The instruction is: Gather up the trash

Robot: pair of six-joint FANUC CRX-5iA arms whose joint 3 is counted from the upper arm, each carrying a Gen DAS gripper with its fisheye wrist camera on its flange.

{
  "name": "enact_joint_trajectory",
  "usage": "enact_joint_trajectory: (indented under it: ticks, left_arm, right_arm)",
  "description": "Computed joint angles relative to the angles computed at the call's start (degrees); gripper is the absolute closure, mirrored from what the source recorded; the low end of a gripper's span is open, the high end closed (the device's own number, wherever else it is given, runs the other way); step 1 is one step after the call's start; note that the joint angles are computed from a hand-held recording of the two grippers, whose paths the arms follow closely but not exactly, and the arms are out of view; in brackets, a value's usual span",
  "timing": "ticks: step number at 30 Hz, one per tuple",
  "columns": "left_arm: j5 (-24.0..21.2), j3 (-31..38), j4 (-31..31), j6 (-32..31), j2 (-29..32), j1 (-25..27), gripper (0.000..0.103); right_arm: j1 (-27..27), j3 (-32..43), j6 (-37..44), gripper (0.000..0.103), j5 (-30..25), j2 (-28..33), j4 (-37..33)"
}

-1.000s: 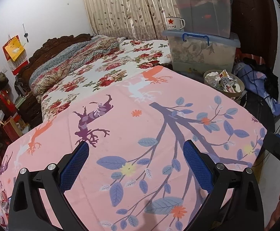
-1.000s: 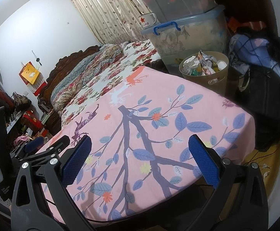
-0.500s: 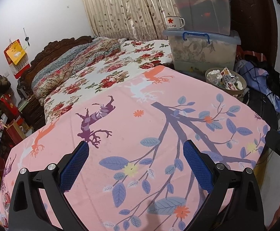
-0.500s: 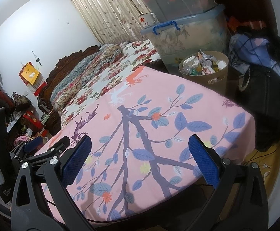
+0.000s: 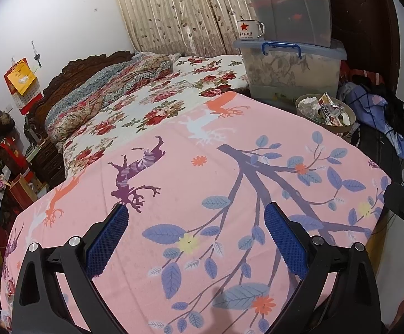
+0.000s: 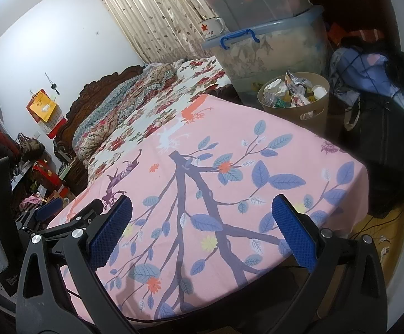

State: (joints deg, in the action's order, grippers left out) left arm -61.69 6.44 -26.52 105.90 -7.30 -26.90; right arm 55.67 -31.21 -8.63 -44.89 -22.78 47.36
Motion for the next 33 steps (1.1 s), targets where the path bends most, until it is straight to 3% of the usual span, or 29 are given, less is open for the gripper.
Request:
enact_joint_trajectory:
  ticks: [33]
  left_arm:
    - [-0.06, 0.19, -0.44, -0.82, 0.33, -0.18, 0.009]
  right_arm:
    - [-0.23, 0.02, 0.3, 0.003, 0.21, -0.06, -0.27]
